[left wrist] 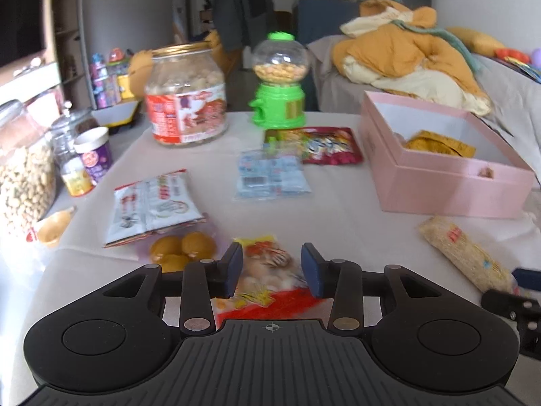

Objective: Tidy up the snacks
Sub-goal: 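Grasp the red cartoon snack pack with the left tool and lift it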

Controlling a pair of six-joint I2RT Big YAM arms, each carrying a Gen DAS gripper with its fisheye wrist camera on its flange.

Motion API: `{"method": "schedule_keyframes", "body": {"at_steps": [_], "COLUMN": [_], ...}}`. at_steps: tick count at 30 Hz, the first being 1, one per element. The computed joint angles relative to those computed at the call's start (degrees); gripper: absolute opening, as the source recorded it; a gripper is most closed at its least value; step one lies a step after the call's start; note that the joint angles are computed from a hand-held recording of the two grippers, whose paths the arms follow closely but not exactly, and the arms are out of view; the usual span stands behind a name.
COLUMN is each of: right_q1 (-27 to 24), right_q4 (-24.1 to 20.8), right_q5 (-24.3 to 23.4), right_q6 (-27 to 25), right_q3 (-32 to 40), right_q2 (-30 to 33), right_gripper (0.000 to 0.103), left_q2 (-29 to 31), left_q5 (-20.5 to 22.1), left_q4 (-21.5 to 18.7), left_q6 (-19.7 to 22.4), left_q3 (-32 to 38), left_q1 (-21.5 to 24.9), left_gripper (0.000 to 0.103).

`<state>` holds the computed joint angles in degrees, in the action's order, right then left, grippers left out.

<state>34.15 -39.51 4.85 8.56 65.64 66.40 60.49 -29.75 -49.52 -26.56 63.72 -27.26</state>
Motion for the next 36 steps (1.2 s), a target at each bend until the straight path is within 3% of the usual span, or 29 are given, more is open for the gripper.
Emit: {"method": "schedule_keyframes", "body": {"at_steps": [1, 3, 10, 14, 16, 20, 23, 27, 31, 32, 36], "right_q1": [-0.3, -0.8, -2.3, -2.0, -1.7, -1.2, -1.2, -1.2, -1.0, -1.0, -0.8], "right_q4": [0.3, 0.6, 1.6, 1.6, 1.5, 1.3, 1.3, 1.3, 1.3, 1.3, 1.1], "right_q5": [-0.5, -0.8, -3.2, -3.1, -2.6, -2.0, -2.0, -2.0, -2.1, -2.1, -1.9], "right_q6": [0.5, 1.5, 4.0, 3.7, 3.3, 3.0, 3.0, 2.9, 3.0, 3.0, 2.7], "right_q3": [-0.3, -0.5, -1.3, -1.5, -1.5, -1.3, -1.4, -1.4, -1.6, -1.6, -1.5], "right_q2": [-0.4, -0.6, -0.9, -1.0, -1.0, -0.8, -0.9, -0.8, -1.0, -1.0, -0.9], "right_gripper": [0.052, 0.068, 0.07, 0.077, 0.078, 0.081, 0.081, 0.082, 0.083, 0.084, 0.084], "left_q2": [0.1, -0.1, -1.5, -2.4, -3.3, -4.9, -7.7, -10.8, -8.7, -7.6, -2.8], "left_q5": [0.7, 1.3, 0.0, -1.3, 0.7, 9.0, 14.9, 11.6, 14.1, 15.2, 11.8], "left_q4": [0.0, 0.1, -0.3, -0.6, 0.1, 2.6, 4.4, 2.4, -0.4, -0.5, 0.1], "left_q6": [0.5, 1.9, -0.4, -1.3, -1.9, 2.2, -1.6, -11.1, -15.7, -15.2, -9.3], "left_q3": [0.0, 0.0, -1.1, -1.8, -2.4, -3.3, -4.8, -6.0, -4.8, -4.4, -1.5], "left_q1": [-0.3, -1.3, -1.6, -1.1, -0.6, 0.6, 2.8, 4.8, 8.7, 9.1, 6.0], "left_gripper": [0.047, 0.05, 0.053, 0.053, 0.05, 0.055, 0.055, 0.052, 0.052, 0.053, 0.059]}}
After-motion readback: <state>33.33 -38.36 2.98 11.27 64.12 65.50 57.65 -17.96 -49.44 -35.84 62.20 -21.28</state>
